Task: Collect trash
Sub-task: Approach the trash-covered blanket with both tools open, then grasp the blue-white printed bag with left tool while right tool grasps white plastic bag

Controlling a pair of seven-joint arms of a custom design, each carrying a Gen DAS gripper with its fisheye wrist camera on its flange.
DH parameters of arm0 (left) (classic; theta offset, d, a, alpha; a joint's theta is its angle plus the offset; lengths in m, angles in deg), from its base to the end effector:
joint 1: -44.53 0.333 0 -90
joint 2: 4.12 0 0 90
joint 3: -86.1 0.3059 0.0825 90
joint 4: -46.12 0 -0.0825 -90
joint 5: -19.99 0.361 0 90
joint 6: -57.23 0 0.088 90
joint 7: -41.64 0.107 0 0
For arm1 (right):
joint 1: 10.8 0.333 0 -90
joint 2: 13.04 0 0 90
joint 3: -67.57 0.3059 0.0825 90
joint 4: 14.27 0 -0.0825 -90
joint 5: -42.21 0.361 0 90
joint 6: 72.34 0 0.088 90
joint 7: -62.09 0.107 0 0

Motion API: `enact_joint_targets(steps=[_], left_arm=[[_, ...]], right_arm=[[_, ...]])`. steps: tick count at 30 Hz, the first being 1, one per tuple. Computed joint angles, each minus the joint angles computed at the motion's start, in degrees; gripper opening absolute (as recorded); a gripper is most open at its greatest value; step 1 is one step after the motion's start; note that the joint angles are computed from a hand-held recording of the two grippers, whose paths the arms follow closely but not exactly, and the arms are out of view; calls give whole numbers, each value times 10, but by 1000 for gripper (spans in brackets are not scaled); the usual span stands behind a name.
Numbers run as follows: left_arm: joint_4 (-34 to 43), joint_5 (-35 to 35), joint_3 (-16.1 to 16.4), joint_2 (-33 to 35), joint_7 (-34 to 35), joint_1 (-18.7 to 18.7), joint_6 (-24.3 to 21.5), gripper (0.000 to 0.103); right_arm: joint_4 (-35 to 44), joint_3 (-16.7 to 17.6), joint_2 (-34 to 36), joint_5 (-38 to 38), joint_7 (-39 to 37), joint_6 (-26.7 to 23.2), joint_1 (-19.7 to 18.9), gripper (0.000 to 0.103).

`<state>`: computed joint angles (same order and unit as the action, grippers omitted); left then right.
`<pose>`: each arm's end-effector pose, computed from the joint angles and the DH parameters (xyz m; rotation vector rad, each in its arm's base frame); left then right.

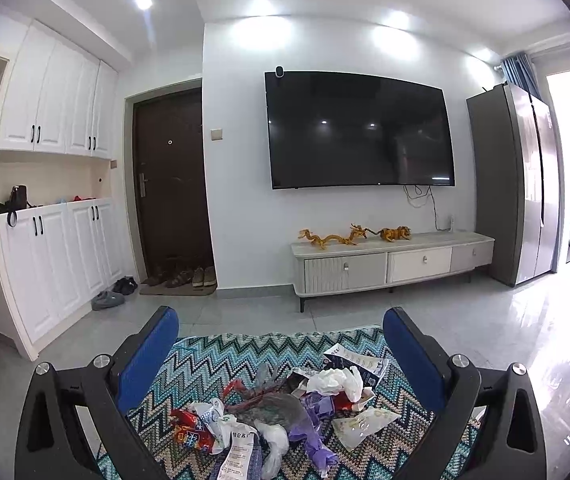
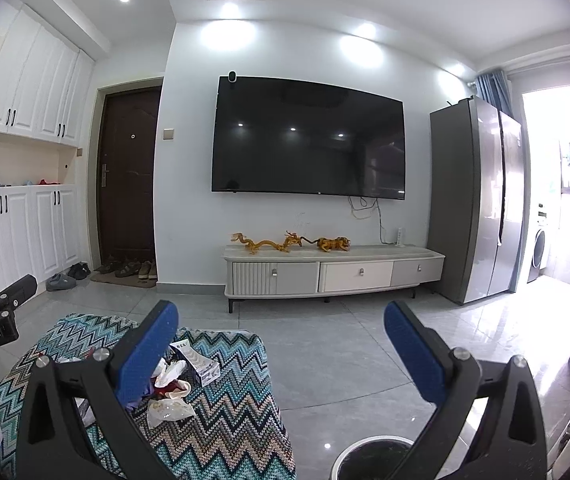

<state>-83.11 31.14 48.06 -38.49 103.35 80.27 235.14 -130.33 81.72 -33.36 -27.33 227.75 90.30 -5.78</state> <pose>0.4283 -0.1264 0.6847 -1.3828 1.2878 -0.9667 0.4229 0.2236 0.6897 -1.3696 1.3209 -1.1219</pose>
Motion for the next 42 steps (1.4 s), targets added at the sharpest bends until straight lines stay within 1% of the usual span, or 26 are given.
enact_joint_targets(steps=[4,6,7,10,12,15,16,20,21,23,24,25,26,27,28,30,32,34,36,39,42], left_arm=[[-2,-1,30,13,21,-34,-9,103],[1,0,40,20,25,-38,-15,103],[2,1,43,21,23,-38,-19,103],[8,7,67,27,29,-45,-36,103],[13,11,92,36,40,-60,-55,103],[20,27,122,47,48,-68,-85,103],[20,35,129,50,48,-69,-92,103],[14,60,155,63,45,-80,-108,103],[11,64,162,67,47,-86,-111,103],[-1,56,191,77,67,-121,-113,103],[-12,45,209,82,84,-146,-111,102],[-23,32,226,87,102,-169,-110,101],[-33,24,234,91,114,-184,-111,100],[-41,15,241,96,127,-198,-115,96],[-51,3,249,103,140,-213,-117,91],[-60,-31,271,121,169,-247,-131,88],[-61,-53,280,143,184,-262,-147,85],[-55,-77,293,165,200,-275,-160,80],[-44,-98,303,187,212,-284,-170,79],[-28,-119,312,218,227,-293,-177,79],[-21,-123,313,234,230,-298,-180,79]], right_arm=[[6,-2,11,11,-10,7,6,103],[12,-4,19,16,-18,16,9,103],[14,-8,23,21,-26,22,11,103],[17,-14,33,23,-33,46,11,103],[22,-21,47,36,-45,70,14,103],[31,-46,76,111,-139,101,42,103],[34,-47,85,126,-160,108,46,103],[41,-81,127,275,-318,137,97,103],[43,-91,139,326,-372,139,114,103],[43,-108,156,434,-479,143,144,103],[43,-122,167,527,-567,143,169,102],[45,-124,176,589,-624,139,180,102],[50,-123,186,643,-674,132,184,101],[56,-118,196,688,-715,123,184,96],[64,-111,207,740,-761,110,181,87],[83,-91,230,823,-831,84,165,78],[110,-68,260,880,-886,51,145,77],[139,-47,290,920,-929,11,126,76],[174,-32,327,940,-953,-32,113,76],[222,-20,374,943,-962,-79,105,76],[260,-8,413,946,-967,-109,99,76]])
